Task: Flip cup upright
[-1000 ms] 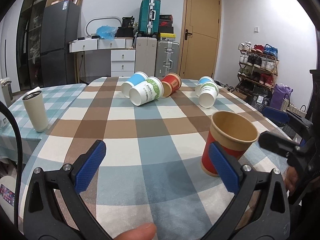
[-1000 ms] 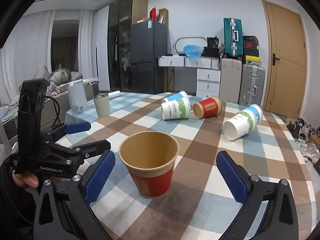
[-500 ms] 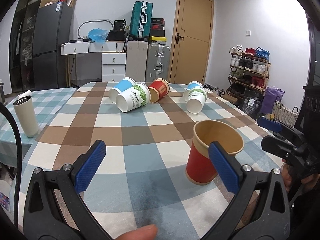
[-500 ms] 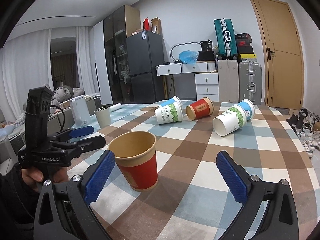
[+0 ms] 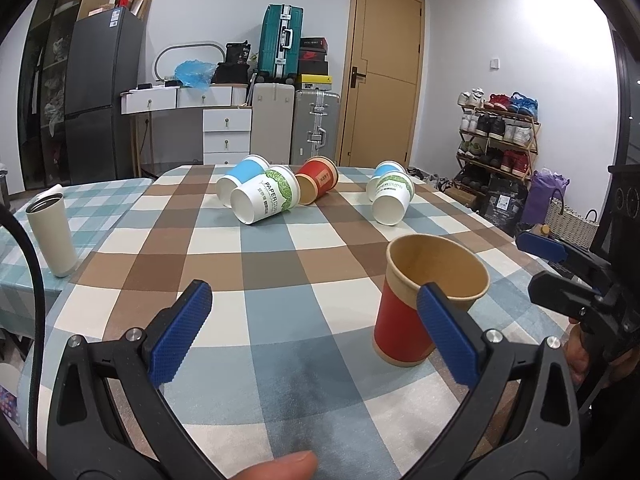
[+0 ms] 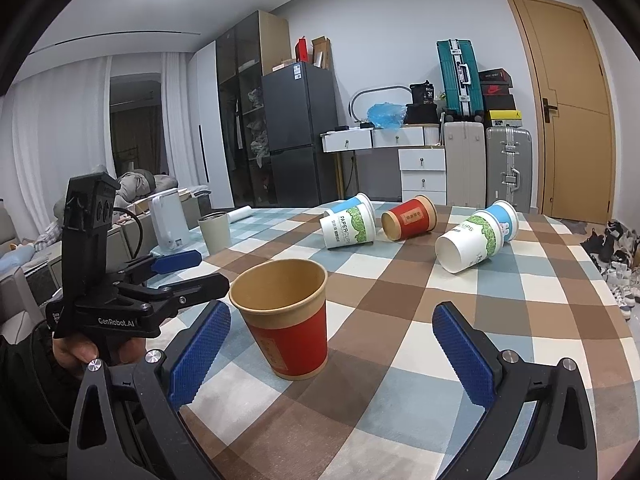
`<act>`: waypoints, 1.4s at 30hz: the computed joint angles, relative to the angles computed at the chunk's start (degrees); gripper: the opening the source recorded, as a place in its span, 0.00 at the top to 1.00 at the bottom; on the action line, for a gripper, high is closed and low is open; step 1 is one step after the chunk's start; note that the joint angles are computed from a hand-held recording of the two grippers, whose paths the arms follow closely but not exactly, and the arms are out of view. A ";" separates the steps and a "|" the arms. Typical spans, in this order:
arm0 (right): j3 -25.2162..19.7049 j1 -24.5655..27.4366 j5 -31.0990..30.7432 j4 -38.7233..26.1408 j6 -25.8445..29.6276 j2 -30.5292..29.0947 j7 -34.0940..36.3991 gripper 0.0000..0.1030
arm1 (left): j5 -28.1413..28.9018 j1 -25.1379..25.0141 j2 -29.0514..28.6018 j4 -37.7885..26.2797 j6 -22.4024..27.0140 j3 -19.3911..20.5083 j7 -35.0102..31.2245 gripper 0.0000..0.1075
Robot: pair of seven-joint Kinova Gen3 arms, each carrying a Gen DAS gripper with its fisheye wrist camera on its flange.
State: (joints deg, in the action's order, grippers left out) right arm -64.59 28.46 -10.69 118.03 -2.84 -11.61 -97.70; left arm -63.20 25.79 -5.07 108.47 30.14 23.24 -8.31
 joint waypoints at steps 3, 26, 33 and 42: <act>1.12 -1.18 -0.18 0.17 -0.41 0.51 -0.02 0.00 | -0.93 -0.11 -0.29 0.56 -0.07 0.18 1.20 0.05; 2.35 -2.65 -3.89 0.44 -0.78 1.15 4.12 0.00 | -1.40 -0.72 -0.68 1.01 -0.35 0.67 1.52 0.05; 1.98 -2.30 -4.23 0.31 -0.63 1.17 4.48 0.00 | -1.24 -0.86 -0.66 0.96 -0.35 0.81 1.44 0.05; 1.39 -1.88 -4.05 0.30 -0.72 1.48 4.62 0.00 | -1.34 -0.94 -0.70 1.05 -0.41 0.85 1.57 0.05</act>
